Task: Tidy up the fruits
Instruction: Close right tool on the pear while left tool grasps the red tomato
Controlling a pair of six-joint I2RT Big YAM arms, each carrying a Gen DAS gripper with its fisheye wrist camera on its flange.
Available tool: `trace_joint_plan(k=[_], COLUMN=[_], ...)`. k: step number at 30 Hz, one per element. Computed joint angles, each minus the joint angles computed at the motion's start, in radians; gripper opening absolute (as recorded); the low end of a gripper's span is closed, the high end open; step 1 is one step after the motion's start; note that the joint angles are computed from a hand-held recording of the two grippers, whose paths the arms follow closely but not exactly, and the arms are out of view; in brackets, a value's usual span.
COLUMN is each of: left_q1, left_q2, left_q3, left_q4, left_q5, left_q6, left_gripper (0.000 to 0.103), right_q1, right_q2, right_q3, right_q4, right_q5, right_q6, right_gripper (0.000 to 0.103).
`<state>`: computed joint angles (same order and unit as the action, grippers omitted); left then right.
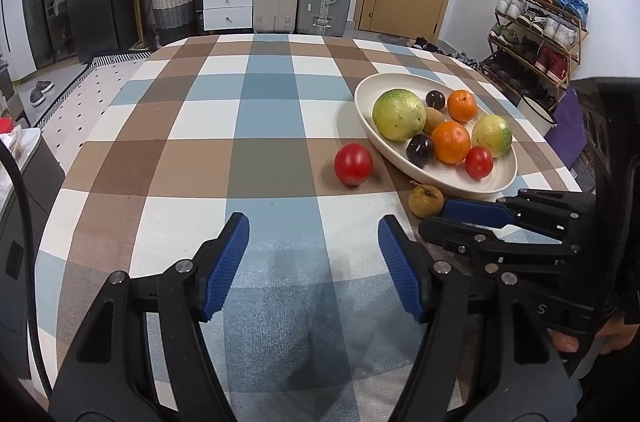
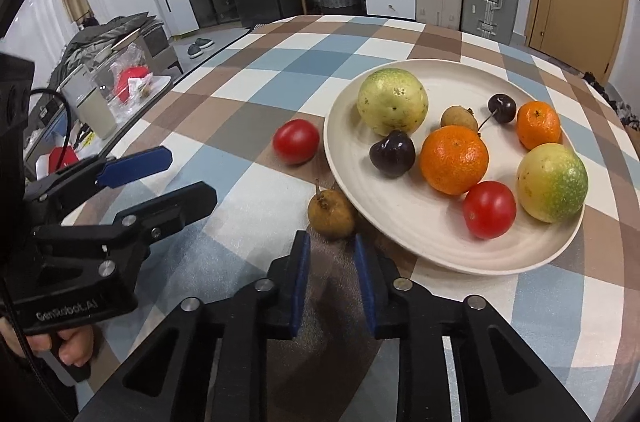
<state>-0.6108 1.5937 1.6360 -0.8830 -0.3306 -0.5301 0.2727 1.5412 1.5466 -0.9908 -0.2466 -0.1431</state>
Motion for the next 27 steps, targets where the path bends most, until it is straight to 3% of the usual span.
trace_joint_plan(k=[4,8,11,27], left_q1=[0.004,0.01,0.02,0.003], left_q2=[-0.007,-0.021,-0.031,0.064], left_q3=[-0.008,-0.022,-0.033,0.072], left_q4=[0.004,0.008,0.011,-0.053], left_q5=[0.003,0.001,0.0,0.009], left_q6=[-0.002,-0.01,-0.021,-0.006], left_gripper=[0.065,0.065,0.065,0.065], right_q1=[0.014,0.032,0.033,-0.045], right_q2=[0.011,0.03,0.038,-0.03], right_q3=[0.012,0.03,0.038,-0.012], right_q4=[0.005,0.017,0.025,0.024], right_q5=[0.009,0.035,0.062,-0.071], right_q6=[0.029,0.059,0.082,-0.002], right_gripper=[0.042,0.042,0.028,0.027])
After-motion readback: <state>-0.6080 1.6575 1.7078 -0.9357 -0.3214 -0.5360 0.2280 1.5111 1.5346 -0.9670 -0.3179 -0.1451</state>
